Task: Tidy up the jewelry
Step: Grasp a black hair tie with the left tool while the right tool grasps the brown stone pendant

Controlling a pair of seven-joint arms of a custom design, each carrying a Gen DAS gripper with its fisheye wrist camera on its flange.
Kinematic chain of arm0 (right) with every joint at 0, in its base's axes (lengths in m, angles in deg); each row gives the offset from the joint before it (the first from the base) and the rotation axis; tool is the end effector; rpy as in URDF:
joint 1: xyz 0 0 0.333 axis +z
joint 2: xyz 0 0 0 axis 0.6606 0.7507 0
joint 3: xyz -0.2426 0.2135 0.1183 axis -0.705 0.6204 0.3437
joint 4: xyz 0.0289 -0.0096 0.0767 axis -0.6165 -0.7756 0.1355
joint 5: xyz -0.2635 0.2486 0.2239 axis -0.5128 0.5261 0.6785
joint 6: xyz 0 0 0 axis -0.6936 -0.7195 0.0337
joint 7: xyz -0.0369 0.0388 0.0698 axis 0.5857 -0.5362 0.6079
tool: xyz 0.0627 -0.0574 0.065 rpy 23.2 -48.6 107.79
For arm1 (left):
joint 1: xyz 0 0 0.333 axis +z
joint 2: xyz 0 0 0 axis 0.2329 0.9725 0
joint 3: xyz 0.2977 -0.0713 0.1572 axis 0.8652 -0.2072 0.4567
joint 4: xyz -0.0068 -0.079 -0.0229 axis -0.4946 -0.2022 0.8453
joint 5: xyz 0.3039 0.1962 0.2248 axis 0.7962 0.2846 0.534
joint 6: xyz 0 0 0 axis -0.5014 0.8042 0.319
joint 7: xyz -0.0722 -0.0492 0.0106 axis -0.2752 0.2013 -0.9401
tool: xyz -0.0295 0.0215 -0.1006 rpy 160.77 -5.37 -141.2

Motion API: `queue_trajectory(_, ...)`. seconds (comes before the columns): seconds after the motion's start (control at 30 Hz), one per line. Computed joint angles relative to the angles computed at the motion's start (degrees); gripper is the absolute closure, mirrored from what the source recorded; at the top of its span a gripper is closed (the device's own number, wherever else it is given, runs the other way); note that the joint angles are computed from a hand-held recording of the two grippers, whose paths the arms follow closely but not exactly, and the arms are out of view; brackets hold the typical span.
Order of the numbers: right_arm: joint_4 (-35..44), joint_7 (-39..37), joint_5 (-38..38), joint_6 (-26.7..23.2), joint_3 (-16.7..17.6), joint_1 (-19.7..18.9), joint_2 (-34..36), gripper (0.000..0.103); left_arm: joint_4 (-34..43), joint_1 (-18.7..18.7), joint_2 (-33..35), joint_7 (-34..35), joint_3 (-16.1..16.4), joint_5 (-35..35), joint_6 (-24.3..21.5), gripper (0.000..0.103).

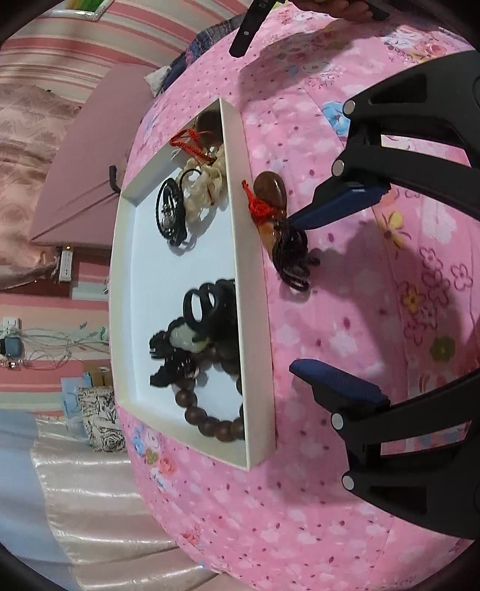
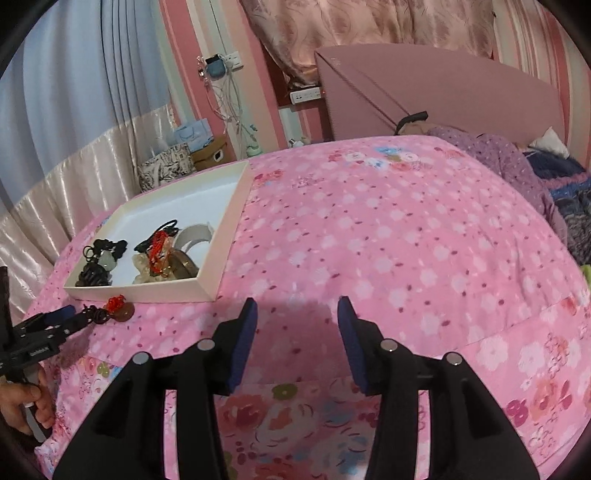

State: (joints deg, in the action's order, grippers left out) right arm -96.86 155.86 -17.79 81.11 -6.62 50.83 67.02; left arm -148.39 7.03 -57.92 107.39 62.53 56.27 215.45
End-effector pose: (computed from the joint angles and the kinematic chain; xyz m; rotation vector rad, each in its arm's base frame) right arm 0.5949 0.1394 0.5462 -1.4401 1.9382 -0.6216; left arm 0.6202 -0.1580 0.4829 -1.5542 2.0835 -0.8714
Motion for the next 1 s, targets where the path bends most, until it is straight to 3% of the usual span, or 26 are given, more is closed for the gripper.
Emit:
queue_trajectory(0.13, 0.55, -3.88, 4.51, 1.16, 0.19, 0.95, 1.33, 0.058, 1.85, -0.82, 1.49, -0.88, 0.03, 2.5, -1.13, 0.036)
queue_trajectory(0.23, 2.44, -7.7, 6.11, 0.6, 0.9, 2.22, 2.87, 0.058, 4.32, -0.12, 3.14, 3.32, -1.46, -1.58, -3.29, 0.055)
queue_trajectory(0.3, 3.06, -11.33, 9.36, 1.0, 1.22, 2.91, 3.52, 0.058, 6.06, 0.34, 4.29, 6.51, -2.37, -4.62, -5.0, 0.075)
queue_trajectory(0.37, 3.92, -12.8, 10.38, 0.74, 1.55, 3.62, 4.15, 0.058, 5.85, 0.72, 4.04, 9.6, -3.15, -7.84, -4.93, 0.08)
queue_trajectory(0.5, 6.2, -15.98, 12.42, -0.59, 2.19, 4.95, 5.78, 0.058, 3.66, 1.03, 1.96, 15.91, -3.88, -13.89, -3.86, 0.082)
queue_trajectory(0.73, 14.99, -23.39, 20.28, -4.77, 4.32, 6.71, 12.64, 0.058, 1.89, 0.77, -0.05, 19.08, -2.55, -18.62, -4.51, 0.082)
queue_trajectory(1.0, 26.64, -18.15, 18.45, -9.72, 3.62, 10.75, 21.77, 0.058, -0.51, 1.89, -1.69, 18.72, -0.08, -17.11, -2.56, 0.082)
